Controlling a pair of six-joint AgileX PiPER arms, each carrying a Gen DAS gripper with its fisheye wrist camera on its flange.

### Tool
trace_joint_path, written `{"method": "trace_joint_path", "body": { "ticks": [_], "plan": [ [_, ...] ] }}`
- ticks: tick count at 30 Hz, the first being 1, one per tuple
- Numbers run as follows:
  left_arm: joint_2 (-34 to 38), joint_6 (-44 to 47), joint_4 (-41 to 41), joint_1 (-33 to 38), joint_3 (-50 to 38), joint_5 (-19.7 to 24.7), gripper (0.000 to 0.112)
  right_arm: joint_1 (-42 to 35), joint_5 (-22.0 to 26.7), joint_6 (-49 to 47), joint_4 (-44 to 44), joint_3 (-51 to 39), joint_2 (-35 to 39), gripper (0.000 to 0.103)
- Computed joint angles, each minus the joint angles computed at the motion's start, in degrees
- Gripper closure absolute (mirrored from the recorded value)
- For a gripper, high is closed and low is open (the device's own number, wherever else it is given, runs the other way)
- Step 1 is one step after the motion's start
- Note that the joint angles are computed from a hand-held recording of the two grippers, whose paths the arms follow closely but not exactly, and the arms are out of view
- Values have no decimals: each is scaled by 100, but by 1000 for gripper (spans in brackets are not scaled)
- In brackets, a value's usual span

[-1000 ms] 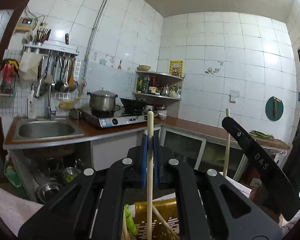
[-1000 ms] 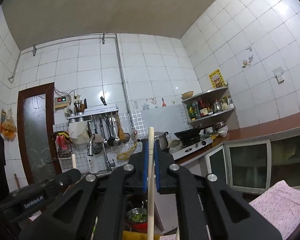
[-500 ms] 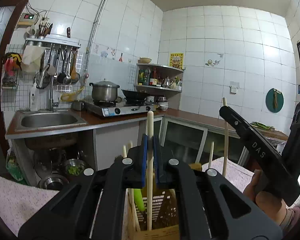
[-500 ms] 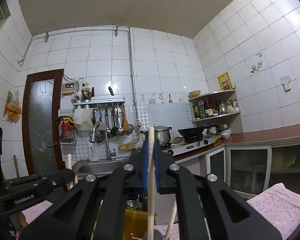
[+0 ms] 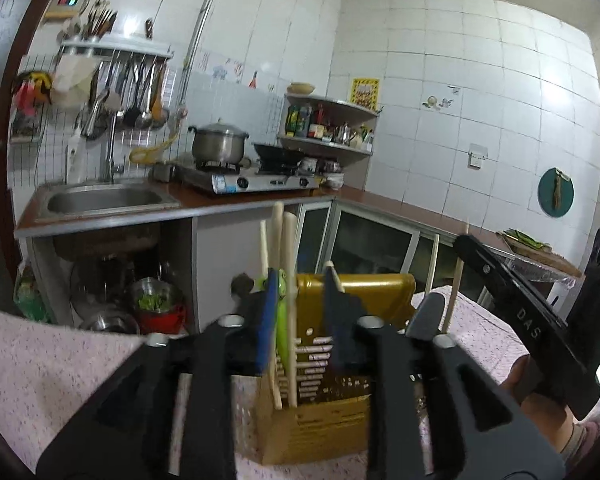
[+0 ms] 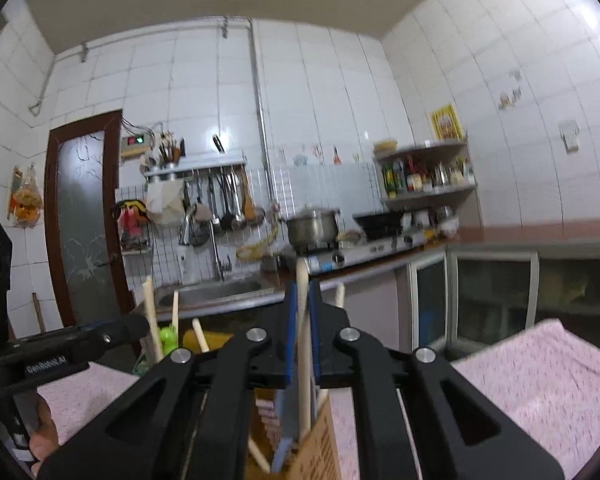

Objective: Organize utensils
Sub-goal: 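Open both grippers to release the chopsticks into the basket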

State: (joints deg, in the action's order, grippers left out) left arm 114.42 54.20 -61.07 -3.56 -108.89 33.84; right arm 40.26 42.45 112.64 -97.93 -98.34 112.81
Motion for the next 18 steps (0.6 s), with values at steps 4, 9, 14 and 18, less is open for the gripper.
{"method": "trace_joint_path", "body": {
  "ticks": [4,9,14,18],
  "plan": [
    [-325,-442,264,177,344,173,60,121,52,-410,646,369,-339,96],
    [-908,-824,651,577,1129,485,36,561,542,-621,1339,941,-813,54],
    [-1313,-1280,1302,988,1803,1002,21,1051,1164,-1358,2543,1036,-930,54],
    [-1462,-1733,2024,1189,2133,1328,20,1340,1539,-1704,3552,992,-871,54]
  ]
}}
